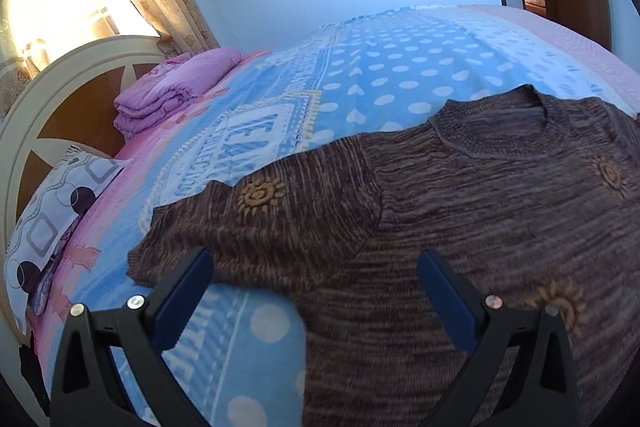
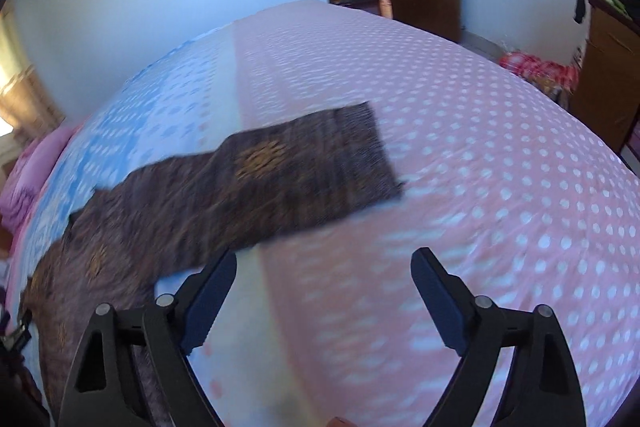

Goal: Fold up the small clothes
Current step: 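Reach to the sweater sleeve cuff and close the right tool on it, then fold the held sleeve across the sweater body with the right tool, release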

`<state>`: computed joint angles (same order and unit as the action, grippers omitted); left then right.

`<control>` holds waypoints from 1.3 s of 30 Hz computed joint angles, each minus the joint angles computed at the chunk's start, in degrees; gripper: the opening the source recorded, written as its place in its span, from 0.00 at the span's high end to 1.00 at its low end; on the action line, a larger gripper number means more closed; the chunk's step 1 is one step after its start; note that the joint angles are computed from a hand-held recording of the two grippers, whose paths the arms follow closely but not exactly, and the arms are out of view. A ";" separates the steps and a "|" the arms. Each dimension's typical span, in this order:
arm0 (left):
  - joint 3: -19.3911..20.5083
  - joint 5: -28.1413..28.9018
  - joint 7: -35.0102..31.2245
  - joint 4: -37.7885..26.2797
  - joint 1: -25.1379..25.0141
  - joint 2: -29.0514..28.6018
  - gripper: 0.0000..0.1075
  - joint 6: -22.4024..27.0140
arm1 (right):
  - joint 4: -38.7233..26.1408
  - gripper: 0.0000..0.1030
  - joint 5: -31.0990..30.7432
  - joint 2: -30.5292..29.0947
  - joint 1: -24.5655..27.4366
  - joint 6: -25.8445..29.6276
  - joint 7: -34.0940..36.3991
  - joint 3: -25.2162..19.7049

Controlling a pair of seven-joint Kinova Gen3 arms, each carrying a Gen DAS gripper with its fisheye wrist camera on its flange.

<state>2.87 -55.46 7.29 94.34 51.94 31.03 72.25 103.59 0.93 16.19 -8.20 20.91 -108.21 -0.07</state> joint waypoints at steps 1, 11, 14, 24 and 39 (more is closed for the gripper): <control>-0.11 0.21 -0.06 -0.45 -0.51 0.45 0.04 -0.28 | -1.48 0.23 -0.63 1.03 1.02 0.50 0.47 -0.14; -1.76 4.33 -1.25 -1.86 -3.55 2.30 0.04 -3.78 | -15.27 0.36 -5.93 11.19 7.61 7.41 6.94 -3.15; -2.13 4.85 -0.61 -1.25 -3.58 1.79 0.04 -4.64 | -17.46 0.59 -5.13 13.16 5.50 9.64 6.49 -1.34; -1.75 3.83 3.88 2.73 -3.28 -1.33 0.04 -8.55 | -15.80 0.93 -5.55 7.24 4.16 6.86 8.83 -2.12; -0.63 0.87 10.85 8.22 -3.70 -4.27 0.04 -14.13 | -19.90 0.93 8.63 0.81 -14.34 7.98 5.61 -3.33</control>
